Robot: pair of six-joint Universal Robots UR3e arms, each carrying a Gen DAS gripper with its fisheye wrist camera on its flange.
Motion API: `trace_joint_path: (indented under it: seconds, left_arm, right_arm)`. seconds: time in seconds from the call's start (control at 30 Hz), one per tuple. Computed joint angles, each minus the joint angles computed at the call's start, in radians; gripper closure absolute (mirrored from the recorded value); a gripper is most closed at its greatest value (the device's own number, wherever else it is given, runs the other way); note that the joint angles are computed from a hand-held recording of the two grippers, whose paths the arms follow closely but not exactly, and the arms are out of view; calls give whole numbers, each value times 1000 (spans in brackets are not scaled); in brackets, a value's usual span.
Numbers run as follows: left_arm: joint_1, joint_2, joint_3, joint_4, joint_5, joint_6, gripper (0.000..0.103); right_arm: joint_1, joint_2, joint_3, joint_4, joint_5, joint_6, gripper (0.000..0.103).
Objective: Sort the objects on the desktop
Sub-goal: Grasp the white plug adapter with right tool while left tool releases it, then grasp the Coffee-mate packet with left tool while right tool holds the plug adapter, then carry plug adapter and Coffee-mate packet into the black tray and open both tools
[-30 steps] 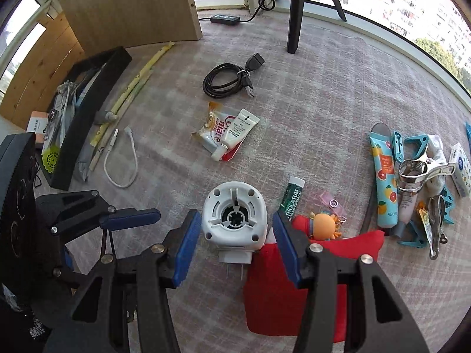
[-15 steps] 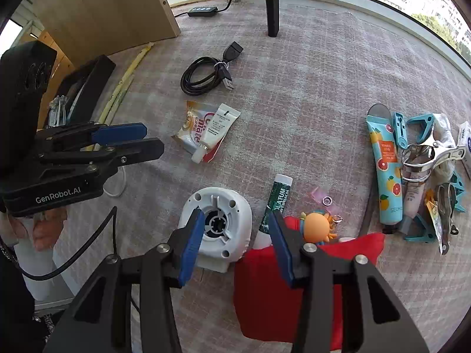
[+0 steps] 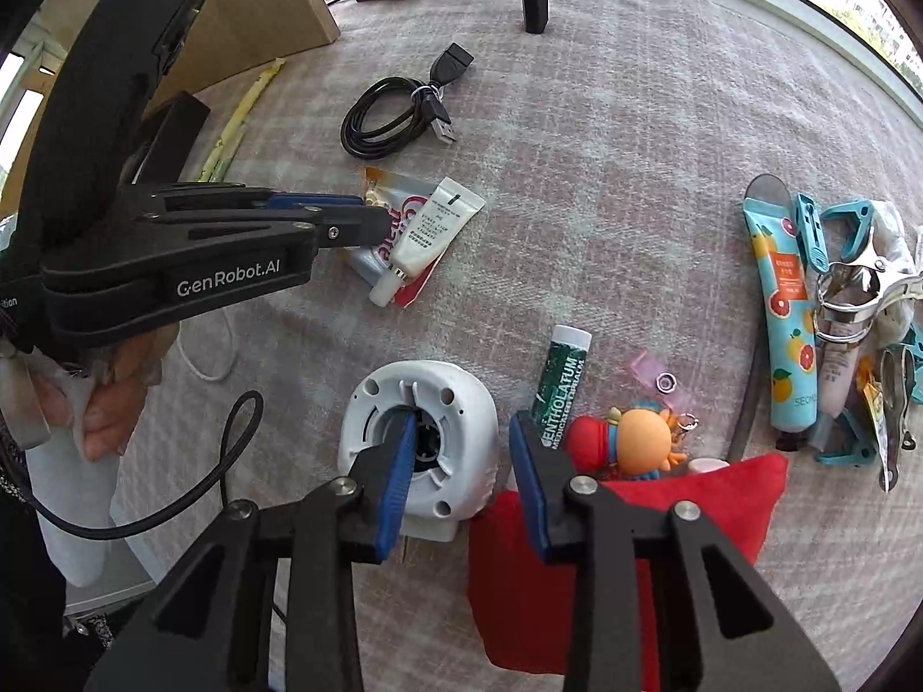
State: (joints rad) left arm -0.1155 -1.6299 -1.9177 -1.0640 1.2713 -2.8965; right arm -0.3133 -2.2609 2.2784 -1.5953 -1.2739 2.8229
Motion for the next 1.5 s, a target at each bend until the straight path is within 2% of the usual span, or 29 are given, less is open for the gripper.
trace_joint_path:
  seconds: [0.13, 0.2, 0.47, 0.53, 0.6, 0.67, 0.8, 0.9, 1.03, 1.1, 1.2, 1.33, 1.5]
  left_arm:
    - [4, 48, -37, 19, 4, -1, 93]
    - [11, 86, -52, 19, 15, 2, 98]
    - [86, 308, -64, -71, 54, 100, 98]
    - [117, 358, -81, -50, 73, 87, 98]
    - [164, 384, -64, -94, 42, 95, 98]
    - [216, 404, -45, -159, 4, 121, 98]
    - [299, 489, -58, -228, -19, 169, 98]
    - [428, 598, -55, -348, -47, 261, 98]
    - [704, 717, -14, -566, -104, 468, 98]
    - [866, 745, 23, -677, -135, 592, 98]
    - [1087, 736, 84, -776, -156, 745, 98]
    - [1271, 627, 174, -780, -167, 838, 98]
    - [1313, 392, 297, -615, -140, 775, 98]
  right_arm:
    - [0, 4, -3, 1, -5, 14, 78]
    - [-7, -25, 0, 15, -8, 16, 81]
    - [-108, -160, -49, 149, 22, -27, 85]
    - [-114, -168, -67, 170, 24, -25, 85]
    - [-113, -176, -89, 189, 26, -23, 85]
    - [-97, -169, -121, 203, 31, -13, 85]
    - [53, -83, -199, 119, 16, 110, 85]
    - [186, 35, -275, 24, 7, 218, 85]
    - [410, 261, -425, -134, -36, 378, 85]
    - [510, 379, -524, -184, -55, 441, 85]
    - [649, 574, -716, -227, -92, 516, 85]
    - [800, 850, -1056, -200, -130, 573, 85]
    - [920, 1223, -1579, -88, -161, 596, 85]
